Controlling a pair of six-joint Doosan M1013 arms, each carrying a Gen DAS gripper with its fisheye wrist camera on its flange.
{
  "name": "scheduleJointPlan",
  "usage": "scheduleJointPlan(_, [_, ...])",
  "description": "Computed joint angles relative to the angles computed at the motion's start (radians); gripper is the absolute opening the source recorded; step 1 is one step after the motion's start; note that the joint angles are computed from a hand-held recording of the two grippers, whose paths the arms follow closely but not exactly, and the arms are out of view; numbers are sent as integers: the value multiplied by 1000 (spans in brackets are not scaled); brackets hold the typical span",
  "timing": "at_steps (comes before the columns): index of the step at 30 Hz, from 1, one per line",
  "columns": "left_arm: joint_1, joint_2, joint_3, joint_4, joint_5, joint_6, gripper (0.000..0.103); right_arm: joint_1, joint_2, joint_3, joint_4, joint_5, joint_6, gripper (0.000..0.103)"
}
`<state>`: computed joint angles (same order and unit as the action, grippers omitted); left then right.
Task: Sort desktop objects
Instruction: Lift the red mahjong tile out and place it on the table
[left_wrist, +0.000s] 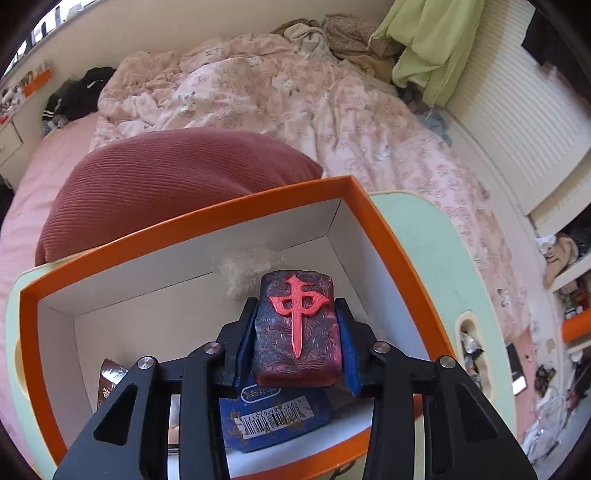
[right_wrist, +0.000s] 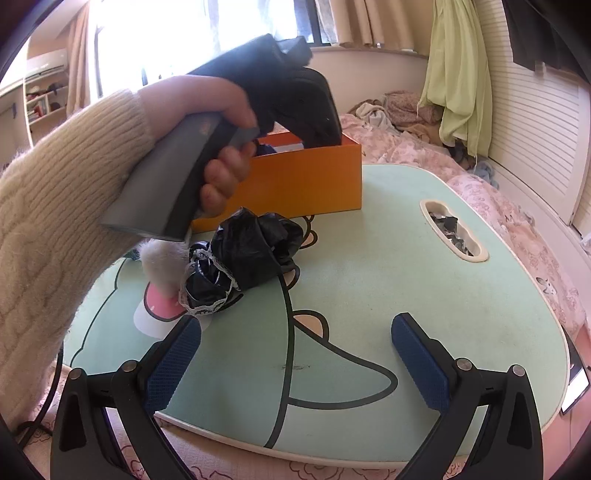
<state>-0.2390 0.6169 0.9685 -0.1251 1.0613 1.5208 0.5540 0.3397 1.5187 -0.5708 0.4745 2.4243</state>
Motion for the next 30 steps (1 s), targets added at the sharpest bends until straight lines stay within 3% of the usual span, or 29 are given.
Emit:
scheduleJointPlan(5, [34,-31,29,-100,-57,47,40,0,0,0,1,0,-1,103])
scheduleJointPlan(11, [83,-168,201,-285,-223,244,40,-1,0,0,1,1,-2,103])
scheduleJointPlan(13, [91,-214,265,-292,-256,290,40,-1,0,0,2,0,-3,103])
scheduleJointPlan(16, [108,-260,348,-367,-247,402,40,-2,0,0,4,-1,-4,103])
scheduleJointPlan(19, [122,-261,386,-469,-152,524,40,-2,0,0,3,-1,-4,103])
scheduleJointPlan(24, [90,-229,384,-361,-185,452,40,-4,0,1,7,-2,-12,103])
scheduleJointPlan(30, [113,-243,416,-453,-189,502,46,-3,0,1,4,-1,-9,103])
